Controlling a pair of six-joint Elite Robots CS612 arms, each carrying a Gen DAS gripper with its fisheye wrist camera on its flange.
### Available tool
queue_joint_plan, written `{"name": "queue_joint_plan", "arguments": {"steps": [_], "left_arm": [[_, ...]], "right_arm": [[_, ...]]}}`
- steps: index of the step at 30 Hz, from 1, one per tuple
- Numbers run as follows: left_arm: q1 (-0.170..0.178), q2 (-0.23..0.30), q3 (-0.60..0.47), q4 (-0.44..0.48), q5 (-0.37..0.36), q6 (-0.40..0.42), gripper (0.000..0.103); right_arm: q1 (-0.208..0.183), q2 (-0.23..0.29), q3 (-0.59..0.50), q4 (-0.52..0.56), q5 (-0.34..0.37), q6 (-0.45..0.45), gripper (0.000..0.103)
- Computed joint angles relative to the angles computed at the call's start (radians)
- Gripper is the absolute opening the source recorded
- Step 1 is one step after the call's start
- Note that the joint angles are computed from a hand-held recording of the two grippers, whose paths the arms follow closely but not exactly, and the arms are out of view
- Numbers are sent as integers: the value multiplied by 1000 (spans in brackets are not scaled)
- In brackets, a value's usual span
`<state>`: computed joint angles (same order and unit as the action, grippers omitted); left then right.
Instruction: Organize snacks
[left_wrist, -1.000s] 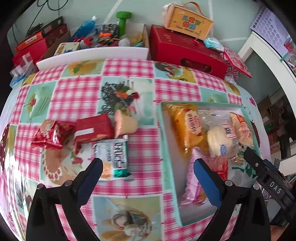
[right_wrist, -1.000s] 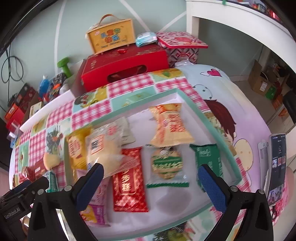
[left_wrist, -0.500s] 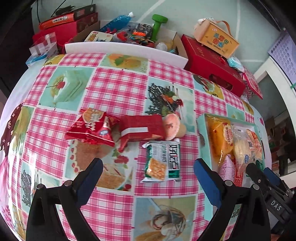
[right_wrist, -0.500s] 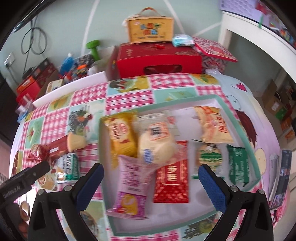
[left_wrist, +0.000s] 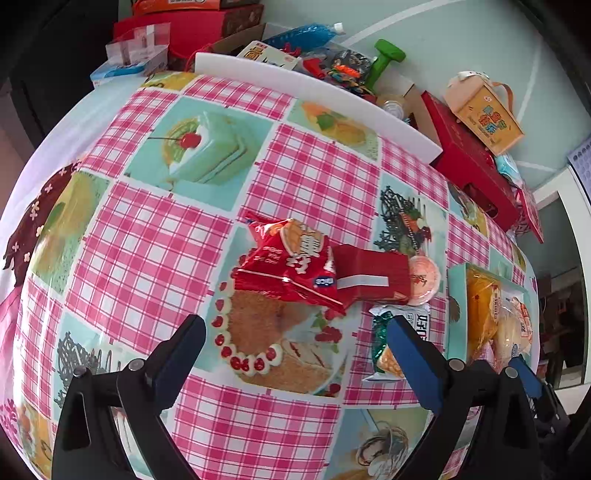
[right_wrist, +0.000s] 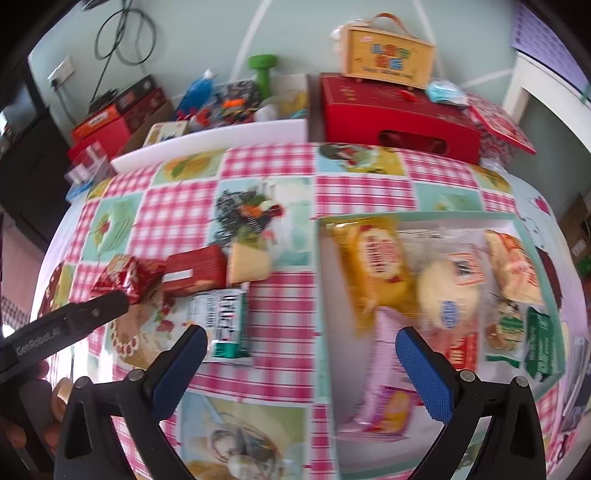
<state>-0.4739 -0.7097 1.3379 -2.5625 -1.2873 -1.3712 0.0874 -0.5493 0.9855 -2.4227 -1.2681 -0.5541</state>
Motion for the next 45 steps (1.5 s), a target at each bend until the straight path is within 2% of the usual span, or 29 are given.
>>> {"name": "queue_joint_plan", "arguments": {"steps": [5,9,13,17,21,27,31,34,36,38,39,45], "left_arm": [[6,0,12,0,-16,-17,98],[11,1,15,-7,-18,-27,98],[14,3,12,-29,1,-17,98],[16,-2,10,7,35,-29,98],[20,-6,23,-13,59,-48,98],[26,21,-12,-23,34,-4,98],[22,34,-41,16,43,2,98],[20,35,-50,45,60,-7,87],[20,35,-50,49,60,-14,72],[21,36,-48,44,54,-18,67],[21,36,-46,37,52,-17,59],[20,33,-45,47,42,-29,57]], "right_arm": [[16,4,17,-20,1,14,103],[23,9,37,-42,34,7,103],[33,17,45,-45,25,-24,103],[33,26,38,-32,49,-25,103],[35,33,32,-37,45,-19,103],[35,46,12,-26,35,-7,97],[36,48,8,-19,31,-15,83],[34,49,5,-9,42,-19,76],[34,46,10,-11,46,-25,70],[35,43,16,-17,48,-29,63],[35,42,18,-18,47,-30,59],[34,40,20,-19,44,-30,54]]}}
